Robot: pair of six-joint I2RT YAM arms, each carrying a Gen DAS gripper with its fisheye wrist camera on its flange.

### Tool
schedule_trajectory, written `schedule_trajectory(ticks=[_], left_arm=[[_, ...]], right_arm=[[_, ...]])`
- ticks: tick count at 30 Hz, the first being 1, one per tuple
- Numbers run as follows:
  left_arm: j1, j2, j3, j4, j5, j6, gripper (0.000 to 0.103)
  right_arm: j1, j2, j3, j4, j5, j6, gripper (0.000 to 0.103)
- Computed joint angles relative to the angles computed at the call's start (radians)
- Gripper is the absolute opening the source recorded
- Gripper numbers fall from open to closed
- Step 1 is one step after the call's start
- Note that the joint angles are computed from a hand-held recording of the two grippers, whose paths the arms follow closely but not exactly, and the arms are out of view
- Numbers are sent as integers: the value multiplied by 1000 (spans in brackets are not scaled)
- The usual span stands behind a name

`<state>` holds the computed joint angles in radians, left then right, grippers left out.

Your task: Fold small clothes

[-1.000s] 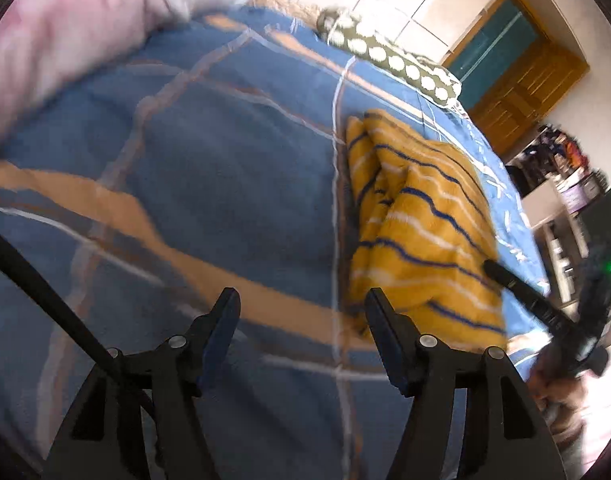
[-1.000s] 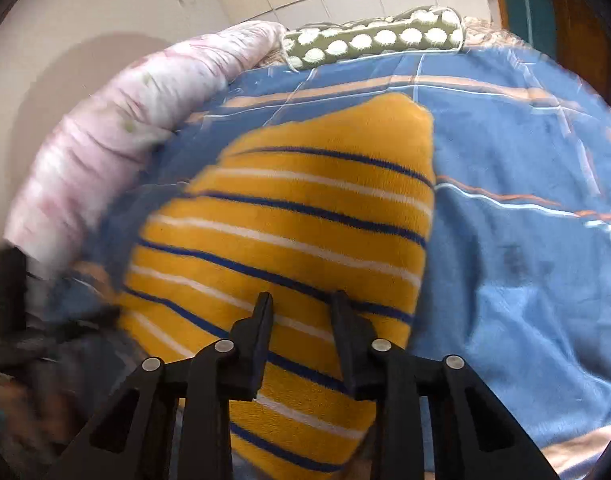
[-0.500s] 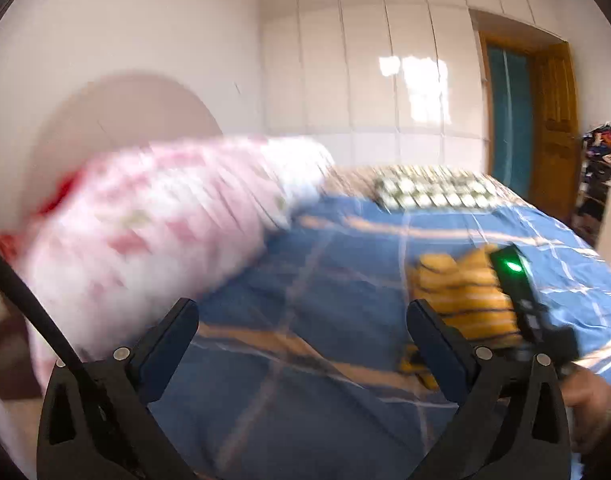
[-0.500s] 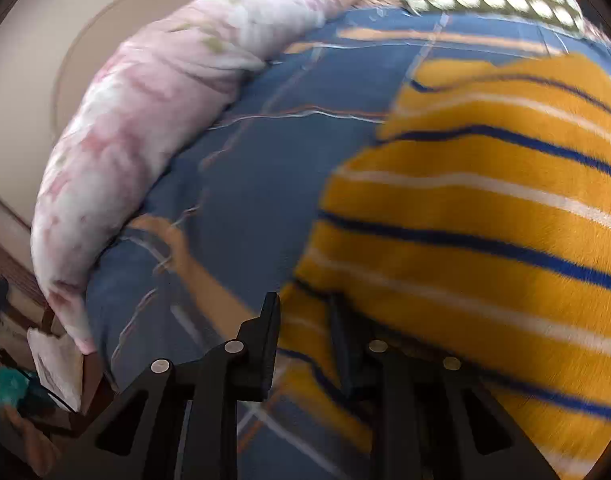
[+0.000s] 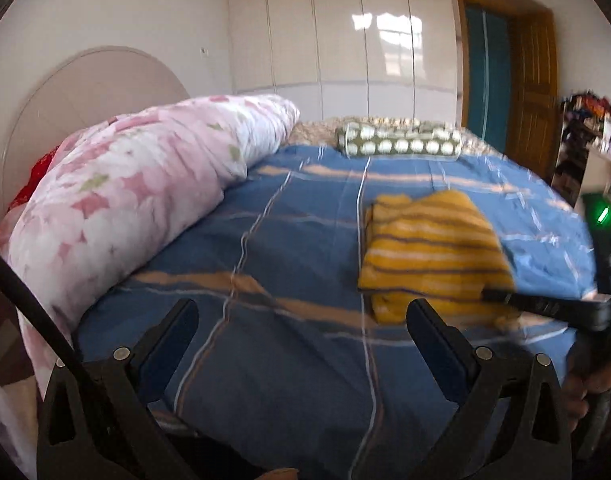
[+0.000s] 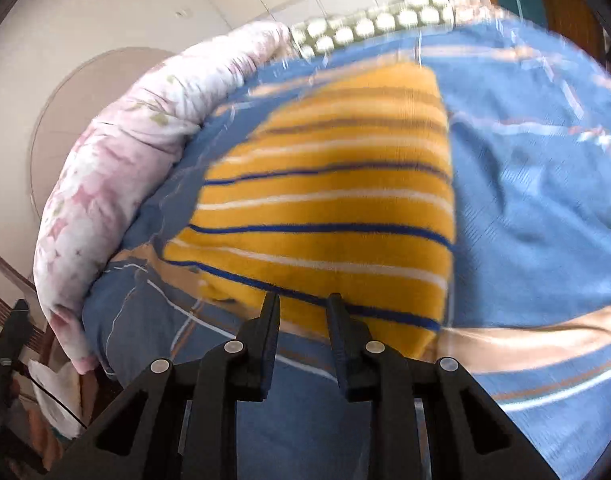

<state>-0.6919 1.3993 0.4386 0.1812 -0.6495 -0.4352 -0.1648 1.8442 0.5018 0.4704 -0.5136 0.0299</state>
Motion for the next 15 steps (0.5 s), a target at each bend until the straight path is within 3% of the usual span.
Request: schedule_trajectory(ticks=[5, 8, 11, 13, 15], left_arm=[[8, 42, 29, -63, 32, -29, 103], [24, 72, 46, -93, 52, -35, 103], [55, 104, 56, -96, 105, -38, 103], [76, 129, 62, -87, 145, -37, 103], [87, 151, 64, -70, 170, -32, 103]], right_arm=[[35, 6, 43, 6, 79, 9, 27], [83, 167, 182, -142, 152, -35, 28], [108, 108, 145, -151, 163, -70, 28], [92, 47, 116, -126, 107, -60, 28], [106, -7, 120, -106, 150, -45, 28]])
